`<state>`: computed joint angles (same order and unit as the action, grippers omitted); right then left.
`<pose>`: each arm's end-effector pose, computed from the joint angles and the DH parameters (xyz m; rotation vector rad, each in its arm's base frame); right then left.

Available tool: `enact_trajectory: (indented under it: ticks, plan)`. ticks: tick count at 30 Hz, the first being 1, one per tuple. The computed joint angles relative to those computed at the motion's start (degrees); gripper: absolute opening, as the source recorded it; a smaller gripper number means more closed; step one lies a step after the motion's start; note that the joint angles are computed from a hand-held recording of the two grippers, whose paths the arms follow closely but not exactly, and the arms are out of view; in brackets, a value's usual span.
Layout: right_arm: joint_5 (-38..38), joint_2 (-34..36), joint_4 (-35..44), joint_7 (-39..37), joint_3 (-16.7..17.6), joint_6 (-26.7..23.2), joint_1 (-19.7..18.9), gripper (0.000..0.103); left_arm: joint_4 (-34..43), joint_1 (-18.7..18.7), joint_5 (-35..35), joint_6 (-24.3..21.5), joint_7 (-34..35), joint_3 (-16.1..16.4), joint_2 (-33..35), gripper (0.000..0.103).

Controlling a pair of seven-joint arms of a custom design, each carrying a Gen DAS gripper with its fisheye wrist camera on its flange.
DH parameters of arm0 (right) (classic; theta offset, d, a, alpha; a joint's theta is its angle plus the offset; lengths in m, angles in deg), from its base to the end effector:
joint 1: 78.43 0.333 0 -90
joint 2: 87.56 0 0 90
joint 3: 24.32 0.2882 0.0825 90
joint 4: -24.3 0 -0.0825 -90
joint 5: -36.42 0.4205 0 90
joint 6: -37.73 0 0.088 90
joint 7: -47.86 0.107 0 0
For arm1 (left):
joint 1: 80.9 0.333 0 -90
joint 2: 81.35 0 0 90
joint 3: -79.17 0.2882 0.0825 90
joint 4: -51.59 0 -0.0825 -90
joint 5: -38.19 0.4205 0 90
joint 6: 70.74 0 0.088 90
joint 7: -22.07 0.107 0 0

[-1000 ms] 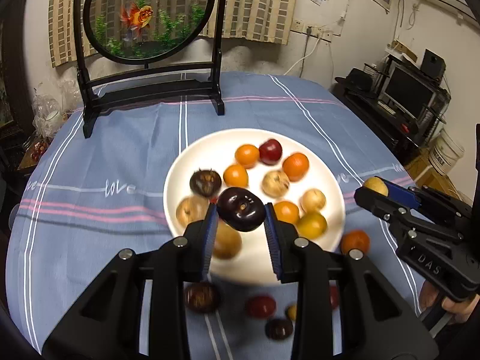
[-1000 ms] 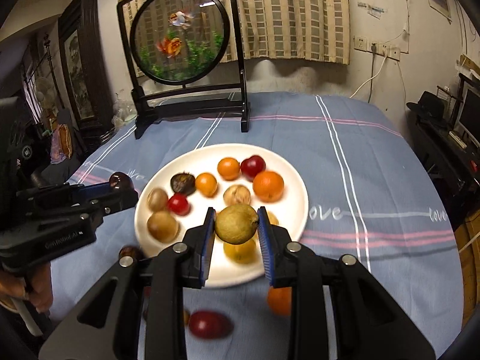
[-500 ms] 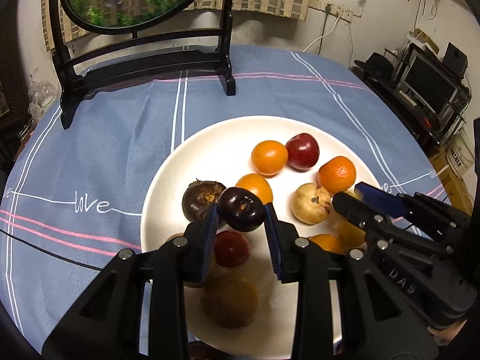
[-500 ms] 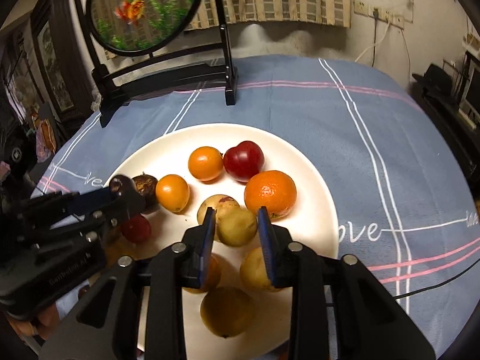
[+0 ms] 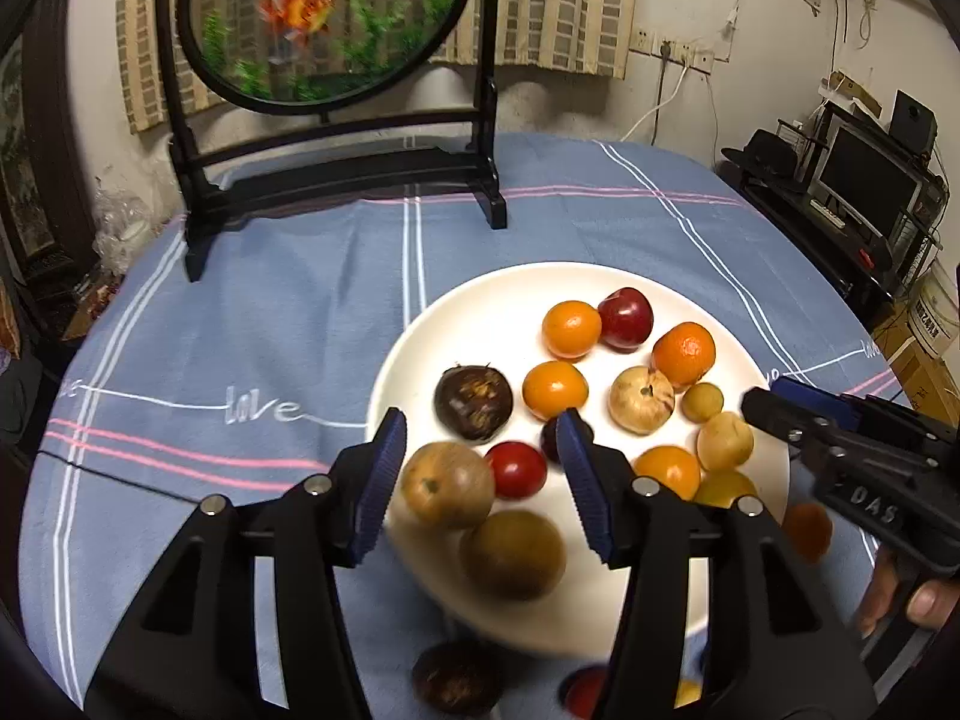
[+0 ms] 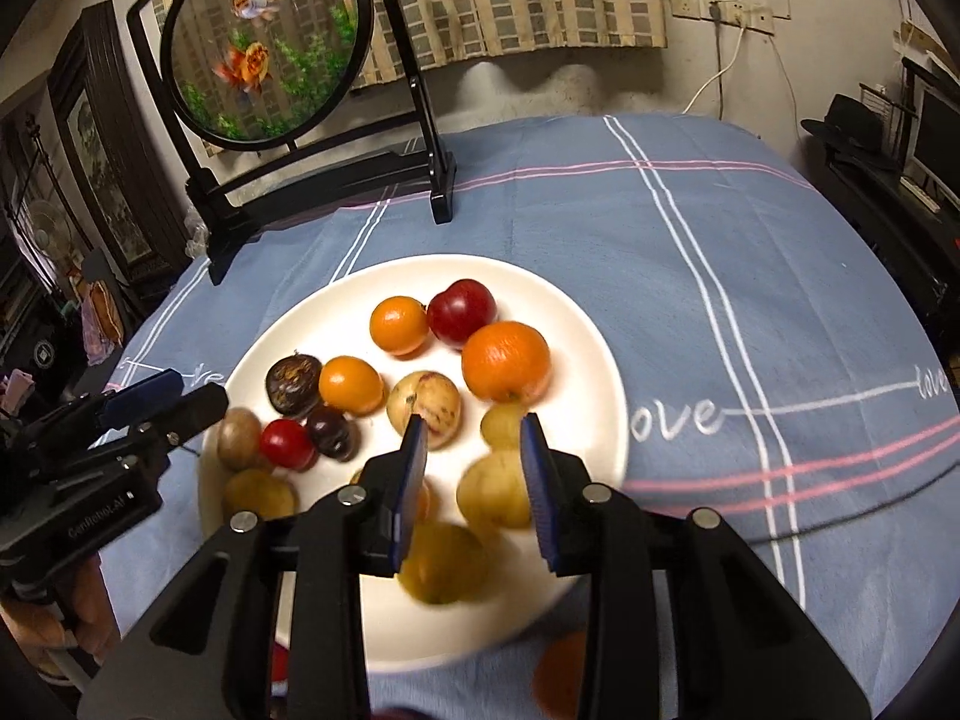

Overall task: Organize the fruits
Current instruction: 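Withdraw both open tools back over the remaining fruits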

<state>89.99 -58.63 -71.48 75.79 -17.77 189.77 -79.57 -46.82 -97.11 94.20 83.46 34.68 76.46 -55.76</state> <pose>0.7246 0.0372 0.3107 -1.9821 1.3067 -0.2671 0.6692 -0.2545 0.3313 -1.9483 1.5235 -0.6662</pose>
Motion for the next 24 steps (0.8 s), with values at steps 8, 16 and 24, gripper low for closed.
enact_trajectory:
  ticks: [8,16,24]
  plan:
    - [6.30,-7.87,-10.94,-9.08,0.23,3.57,-1.02,0.033,-9.65,-0.97,7.47,-1.33,-8.03,-0.83,-8.39,0.062]
    - [14.55,-13.21,-18.76,-18.99,-1.14,5.09,-0.04,0.053,-15.14,-1.03,12.00,-5.35,-13.24,-4.17,-12.61,0.064]
    - [17.78,-15.87,-22.64,-23.33,-2.98,4.96,1.20,0.056,-17.98,-0.77,13.10,-3.94,-15.92,-5.90,-13.84,0.065]
